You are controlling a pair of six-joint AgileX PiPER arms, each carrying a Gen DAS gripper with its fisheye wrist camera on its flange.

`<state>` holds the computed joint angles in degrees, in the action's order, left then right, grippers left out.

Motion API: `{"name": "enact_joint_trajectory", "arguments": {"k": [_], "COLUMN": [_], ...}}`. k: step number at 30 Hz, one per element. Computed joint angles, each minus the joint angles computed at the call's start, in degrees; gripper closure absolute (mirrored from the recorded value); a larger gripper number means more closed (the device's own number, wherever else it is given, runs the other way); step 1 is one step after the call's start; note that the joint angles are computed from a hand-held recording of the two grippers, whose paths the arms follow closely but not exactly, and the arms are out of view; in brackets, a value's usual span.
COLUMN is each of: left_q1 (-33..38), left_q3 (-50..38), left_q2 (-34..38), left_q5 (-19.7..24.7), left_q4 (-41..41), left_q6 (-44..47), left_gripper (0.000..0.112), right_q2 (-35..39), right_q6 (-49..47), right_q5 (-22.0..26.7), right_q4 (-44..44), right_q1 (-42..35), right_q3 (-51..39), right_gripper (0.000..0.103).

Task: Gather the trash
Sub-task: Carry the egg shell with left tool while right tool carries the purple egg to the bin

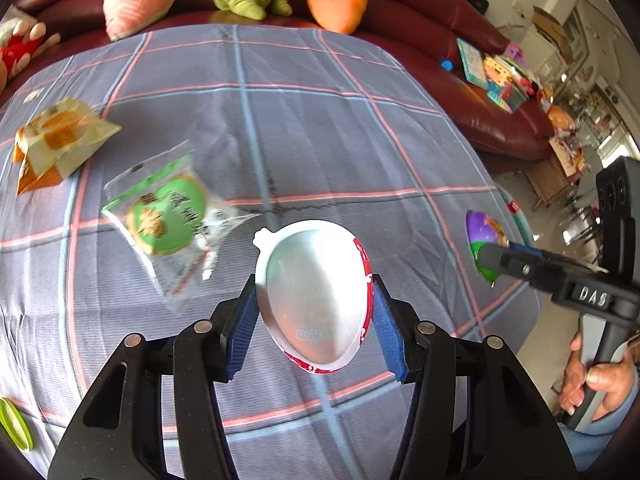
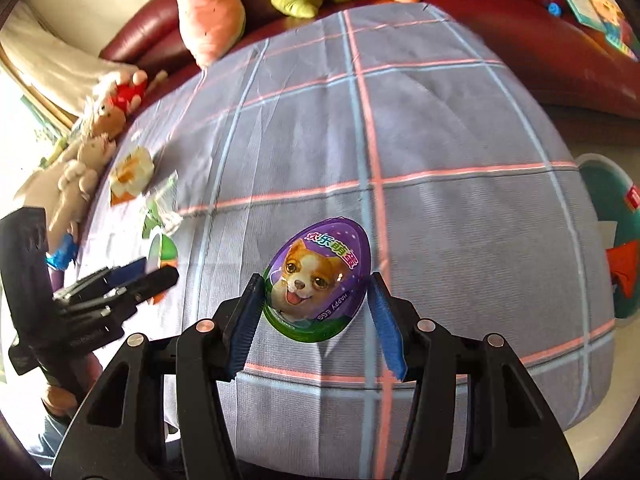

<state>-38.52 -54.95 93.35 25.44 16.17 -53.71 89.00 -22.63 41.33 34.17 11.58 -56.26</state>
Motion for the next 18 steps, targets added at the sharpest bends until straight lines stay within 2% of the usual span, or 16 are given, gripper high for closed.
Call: {"name": "enact_joint_trajectory", "arguments": {"k": [9,15,18], "left_q1": [-5.41,-8.56,-9.93], "left_q3": [-11.67,-27.24,-39.71], "left_q2": [5.15,14.51,22.06], "left_q5": [6.95,14.43,19.50], "left_q4": [2.60,1.50,-1.12], "left_q6": [-0.99,4.33,9.32], "left_gripper": [0.058,0.057,0.057], "right_q2": [-2.57,-2.45,-1.43], "right_q6": [-9.99,-17.64,-19.99], "right_q5": [4.85,9.45,11.69], "right_q4": [7.48,12.29,13.74], "right_q1": [-12.36,-24.77,-31.06], "right_q3": [0.56,-0.59,-2.12], "right_gripper": [0.052,0.052,0.052]}}
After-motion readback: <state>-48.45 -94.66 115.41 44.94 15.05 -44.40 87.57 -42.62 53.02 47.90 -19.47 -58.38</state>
